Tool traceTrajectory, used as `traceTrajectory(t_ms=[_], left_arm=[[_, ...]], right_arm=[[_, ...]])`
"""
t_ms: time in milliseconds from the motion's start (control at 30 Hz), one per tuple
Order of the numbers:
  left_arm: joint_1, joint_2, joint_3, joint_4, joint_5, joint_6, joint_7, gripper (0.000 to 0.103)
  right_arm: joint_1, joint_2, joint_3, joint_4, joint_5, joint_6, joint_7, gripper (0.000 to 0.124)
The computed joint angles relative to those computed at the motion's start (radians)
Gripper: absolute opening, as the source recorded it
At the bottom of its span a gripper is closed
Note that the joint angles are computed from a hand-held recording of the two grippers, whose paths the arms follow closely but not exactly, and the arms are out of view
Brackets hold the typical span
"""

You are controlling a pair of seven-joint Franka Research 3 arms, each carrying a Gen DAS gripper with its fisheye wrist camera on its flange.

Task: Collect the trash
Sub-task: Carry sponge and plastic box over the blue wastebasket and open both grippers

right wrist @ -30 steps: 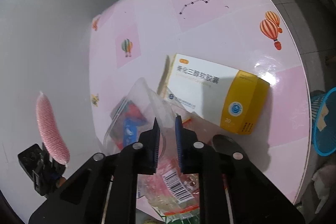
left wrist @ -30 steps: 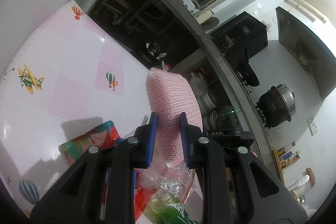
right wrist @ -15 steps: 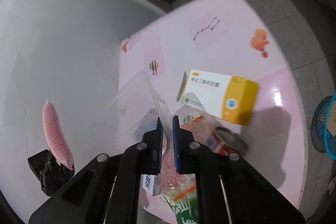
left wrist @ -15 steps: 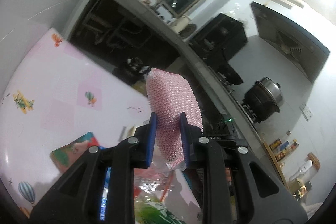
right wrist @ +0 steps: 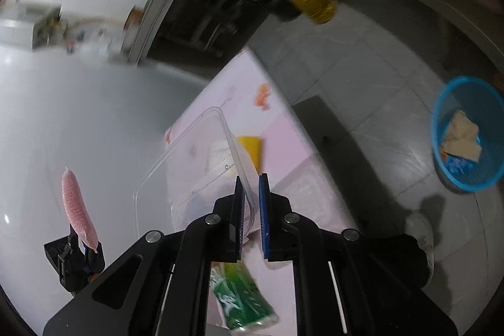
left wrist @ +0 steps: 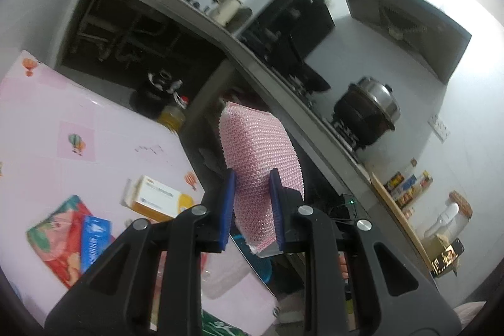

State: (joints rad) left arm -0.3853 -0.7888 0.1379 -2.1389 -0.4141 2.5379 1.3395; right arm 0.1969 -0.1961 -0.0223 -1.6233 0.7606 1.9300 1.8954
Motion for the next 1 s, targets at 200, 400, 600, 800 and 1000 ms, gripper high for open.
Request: traceTrajectory(t_ms=[200, 400, 600, 800, 1000], left_arm=[[-0.064, 0.121, -0.024, 0.078, -0.045, -0.059, 0.045, 0.020], [-0.085, 0.302, -0.079, 0.209, -0.119, -0.166, 0.104, 0.020], [-0.056, 0.503, -0.170, 0.378, -0.131, -0.282, 0.118, 0.020], [-0.008, 0.707, -0.280, 0.565, -0.064, -0.392, 0.089, 0.020], [0.010, 0.981, -0.389, 0.851, 0.077, -0.552, 0.006, 0.020]], right_arm=[[-0.051, -0.211, -0.044, -0.291, 0.002, 0.087, 0.029, 0.009], [-0.122, -0.397, -0.073, -0.536, -0.049, 0.162, 0.102, 0.009], [-0.224, -0.511, -0.090, -0.701, -0.152, 0.185, 0.184, 0.009], [-0.298, -0.559, -0.087, -0.820, -0.247, 0.206, 0.241, 0.009], [-0.336, -0.519, -0.078, -0.872, -0.305, 0.243, 0.272, 0.009]])
